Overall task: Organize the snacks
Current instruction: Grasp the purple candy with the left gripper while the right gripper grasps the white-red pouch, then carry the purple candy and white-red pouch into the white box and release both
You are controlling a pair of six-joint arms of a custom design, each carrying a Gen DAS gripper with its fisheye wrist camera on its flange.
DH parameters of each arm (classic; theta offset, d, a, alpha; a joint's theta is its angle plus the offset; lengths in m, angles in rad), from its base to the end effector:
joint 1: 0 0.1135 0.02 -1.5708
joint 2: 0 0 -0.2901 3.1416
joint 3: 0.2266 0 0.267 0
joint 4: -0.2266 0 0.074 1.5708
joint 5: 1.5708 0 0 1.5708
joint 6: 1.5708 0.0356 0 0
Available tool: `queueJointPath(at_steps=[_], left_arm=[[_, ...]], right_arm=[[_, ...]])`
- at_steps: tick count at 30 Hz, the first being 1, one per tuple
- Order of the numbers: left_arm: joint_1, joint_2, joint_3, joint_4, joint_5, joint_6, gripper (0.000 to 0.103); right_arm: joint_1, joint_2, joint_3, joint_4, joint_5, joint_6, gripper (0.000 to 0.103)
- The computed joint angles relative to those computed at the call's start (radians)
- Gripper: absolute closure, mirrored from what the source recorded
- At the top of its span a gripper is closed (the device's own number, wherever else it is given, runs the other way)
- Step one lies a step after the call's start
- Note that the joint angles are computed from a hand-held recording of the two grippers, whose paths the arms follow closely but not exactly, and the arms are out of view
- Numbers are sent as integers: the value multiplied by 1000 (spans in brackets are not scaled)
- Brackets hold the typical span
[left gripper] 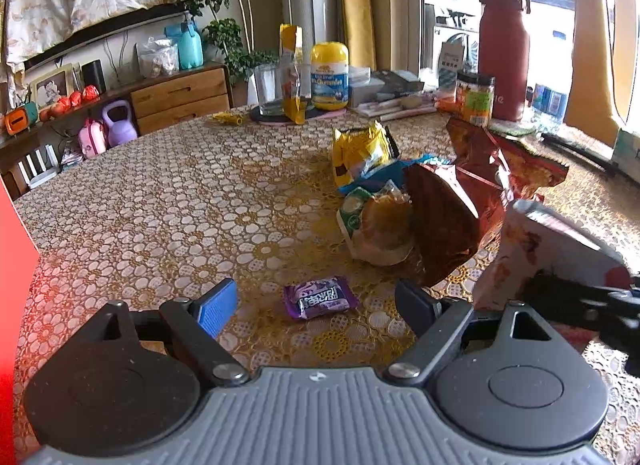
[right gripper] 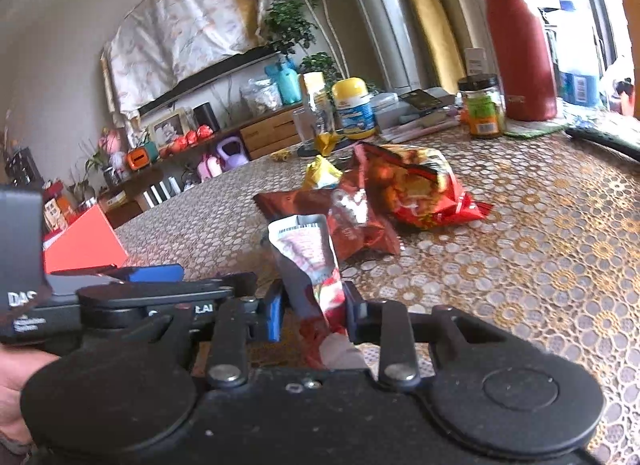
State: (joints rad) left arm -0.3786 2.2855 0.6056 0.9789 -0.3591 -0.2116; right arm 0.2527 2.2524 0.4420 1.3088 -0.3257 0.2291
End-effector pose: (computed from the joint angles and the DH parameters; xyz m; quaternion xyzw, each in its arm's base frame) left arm 0.3052 -0.1079 -0.0018 -0.0006 0.8955 0.0344 0.4437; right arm 0.2816 0.0845 0.0200 -0.0926 0.8481 0.2554 0.4550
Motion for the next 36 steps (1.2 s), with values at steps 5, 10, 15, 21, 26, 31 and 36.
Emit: queueJointPath(at_steps=[5, 10, 15, 21, 26, 31, 36], left_arm=[[7, 25, 30, -14, 1, -16, 17], [8, 40, 38, -2, 3, -26, 28], [9, 39, 39, 7, 20, -43, 56], [0, 22, 22, 3, 4, -71, 78], [-7, 3, -19, 39, -12, -89, 79], [-31, -44, -98, 117, -42, -77, 79], [-50, -102, -183, 161, -76, -94, 79]], right_arm=[[-17, 13, -2, 20, -23, 11, 75], [-19, 25, -1, 32, -32, 14, 75], [-10, 32, -5, 45, -23, 10, 75], [-3, 35, -7, 51, -16, -15, 74], [17, 36, -5, 46, 8, -49, 74], [14, 63, -8, 96, 5, -44, 74], [15, 100, -18, 168, 15, 1, 75]])
